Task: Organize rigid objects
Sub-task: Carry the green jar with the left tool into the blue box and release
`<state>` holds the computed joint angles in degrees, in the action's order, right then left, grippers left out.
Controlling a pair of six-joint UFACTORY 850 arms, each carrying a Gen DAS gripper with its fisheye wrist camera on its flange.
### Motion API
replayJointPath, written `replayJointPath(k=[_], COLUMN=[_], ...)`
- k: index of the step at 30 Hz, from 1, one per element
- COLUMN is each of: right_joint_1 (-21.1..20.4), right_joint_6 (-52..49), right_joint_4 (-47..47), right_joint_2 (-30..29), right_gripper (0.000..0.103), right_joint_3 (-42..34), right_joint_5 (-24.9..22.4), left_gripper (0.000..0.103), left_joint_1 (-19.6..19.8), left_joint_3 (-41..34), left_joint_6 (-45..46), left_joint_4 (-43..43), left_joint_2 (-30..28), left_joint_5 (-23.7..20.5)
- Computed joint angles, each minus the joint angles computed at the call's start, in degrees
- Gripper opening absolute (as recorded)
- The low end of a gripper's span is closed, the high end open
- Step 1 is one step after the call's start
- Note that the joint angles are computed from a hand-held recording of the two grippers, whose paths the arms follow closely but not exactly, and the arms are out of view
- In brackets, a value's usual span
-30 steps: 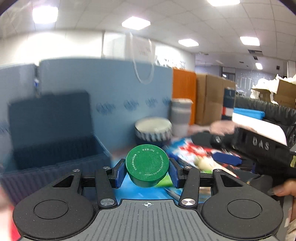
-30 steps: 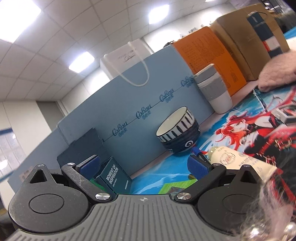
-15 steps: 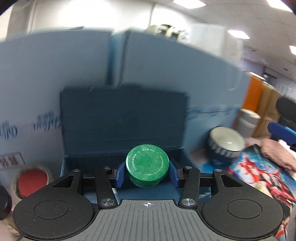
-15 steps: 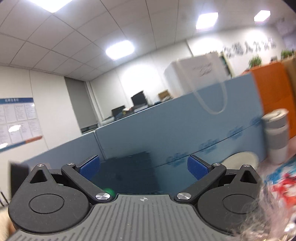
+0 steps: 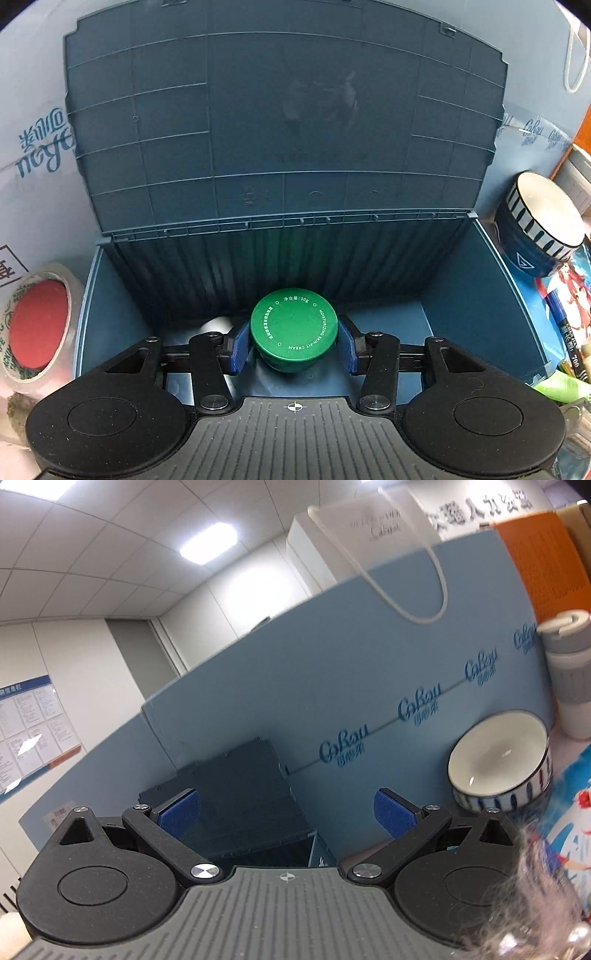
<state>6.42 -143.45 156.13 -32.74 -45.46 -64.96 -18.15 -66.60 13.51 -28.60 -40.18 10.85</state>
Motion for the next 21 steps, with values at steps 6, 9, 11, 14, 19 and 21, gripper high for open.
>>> replayJointPath(k=[6, 9, 11, 14, 19, 21], right_joint_1=[-0.13, 0.15, 0.20, 0.42, 0.54, 0.90], right_joint_6=[1.44, 0.72, 0.77, 0.04, 0.53, -0.15], right_joint_4=[-1.68, -0.78, -0.94, -0.42, -1.15, -0.65], right_joint_2=[-0.56, -0.37, -0.28, -0.18, -0.35, -0.27], right_gripper=[0.101, 0.101, 0.101, 0.101, 0.101, 0.101], right_joint_3=[-0.70, -0.50, -0.38, -0.39, -0.76, -0.73], right_joint_5=[0.50, 0.71, 0.61, 0.86, 1.64, 2.12], left_gripper=[0.050, 0.053, 0.054, 0.054, 0.055, 0.055], left_joint_1=[-0.61, -0.61, -0.82, -0.96, -0.28, -0.02], left_joint_3=[1.83, 3.89, 5.28, 8.10, 12.38, 13.59], left_joint_6=[-3.60, -7.74, -6.71, -11.53, -19.30, -21.30], left_joint_4=[1.69, 5.18, 4.15, 8.58, 14.99, 16.86], left_joint_2=[1.55, 3.65, 4.88, 7.28, 10.42, 10.89], left_joint_5=[2.15, 3.57, 5.46, 8.41, 12.80, 14.49])
